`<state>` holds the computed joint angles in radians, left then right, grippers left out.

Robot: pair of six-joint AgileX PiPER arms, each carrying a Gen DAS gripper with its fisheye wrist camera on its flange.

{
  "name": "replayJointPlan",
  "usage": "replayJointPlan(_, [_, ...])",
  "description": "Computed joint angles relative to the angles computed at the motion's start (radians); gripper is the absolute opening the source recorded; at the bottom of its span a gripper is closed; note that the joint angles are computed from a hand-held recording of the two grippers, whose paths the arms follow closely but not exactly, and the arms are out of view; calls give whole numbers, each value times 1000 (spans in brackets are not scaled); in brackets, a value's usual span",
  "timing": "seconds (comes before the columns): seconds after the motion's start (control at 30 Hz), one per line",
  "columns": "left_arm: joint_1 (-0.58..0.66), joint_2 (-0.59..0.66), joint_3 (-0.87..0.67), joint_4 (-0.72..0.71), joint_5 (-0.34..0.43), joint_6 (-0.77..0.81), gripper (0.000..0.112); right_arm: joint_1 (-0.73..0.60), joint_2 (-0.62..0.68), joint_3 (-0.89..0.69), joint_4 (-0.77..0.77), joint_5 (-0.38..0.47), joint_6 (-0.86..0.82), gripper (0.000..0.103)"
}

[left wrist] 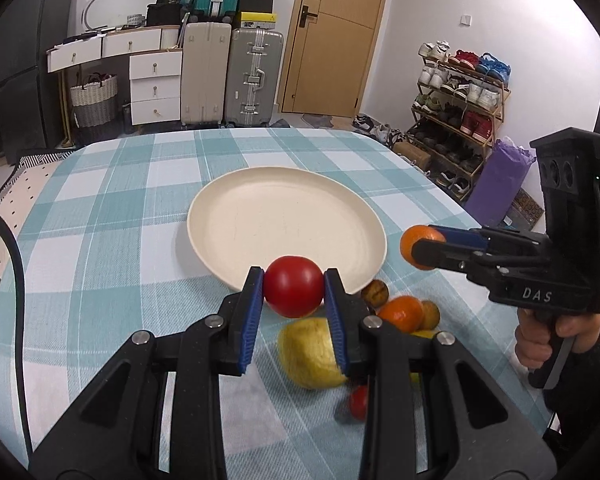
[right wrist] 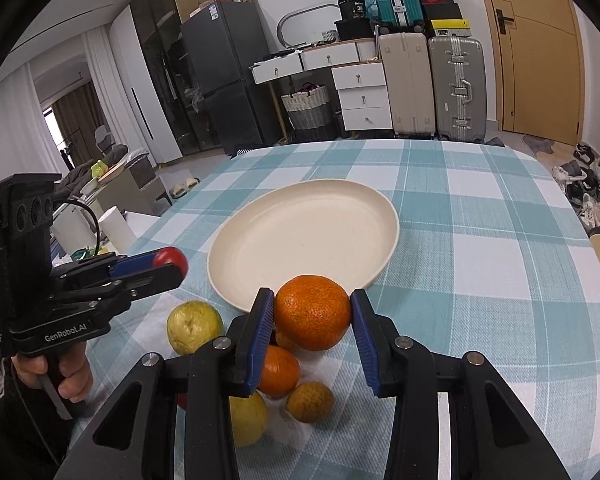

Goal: Organize fruits
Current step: 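Lift and carry the tomato and mandarin in both tools over the cream plate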

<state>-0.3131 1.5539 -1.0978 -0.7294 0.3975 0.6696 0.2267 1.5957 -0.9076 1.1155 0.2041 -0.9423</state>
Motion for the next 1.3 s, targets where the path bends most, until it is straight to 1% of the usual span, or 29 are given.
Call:
replayJointPlan(0.03, [-9, 13, -13, 19, -11, -23, 27, 0, 10, -8, 0, 0, 4, 40])
replayJointPlan(0.1, [-15, 42, -36, 14, -21, -19, 27, 5, 27, -25, -8, -4, 16, 40])
replayJointPlan(0.2, [-32, 77, -68, 71, -41, -81, 27, 12, 52, -50, -35, -14, 45, 40])
replayJointPlan(0.27, [-36, 95, -88, 94, -42, -111, 27, 14, 70, -72, -85, -11, 98, 40])
replayJointPlan(0.4, [-34, 126, -119, 78, -43, -105, 27, 21, 105, -109, -130, -14, 153, 40])
replayJointPlan(0.5, [-44, 159, -151, 159, -45, -194, 27, 25, 126, -130, -149, -11, 180, 40])
replayJointPlan(0.7, [-60, 203, -194, 257, -49, -299, 27, 34, 169, -180, -274, -2, 305, 40])
replayJointPlan(0.77, [-66, 216, -206, 294, -46, -340, 27, 41, 185, -199, -368, 6, 398, 40])
replayJointPlan(0.8, [-66, 223, -213, 294, -39, -341, 27, 42, 191, -204, -386, 6, 413, 40])
replayJointPlan(0.83, [-67, 229, -216, 297, -37, -343, 27, 45, 195, -208, -407, 6, 432, 40])
replayJointPlan(0.93, [-80, 239, -222, 380, -42, -416, 27, 49, 210, -221, -454, 9, 479, 40])
replayJointPlan(1.03, [-81, 242, -221, 366, -44, -404, 27, 48, 218, -227, -457, 8, 480, 40])
replayJointPlan(1.13, [-83, 247, -224, 397, -50, -434, 27, 45, 225, -230, -461, 6, 486, 40])
replayJointPlan(1.3, [-84, 260, -239, 446, -37, -485, 27, 51, 236, -239, -550, -5, 576, 40])
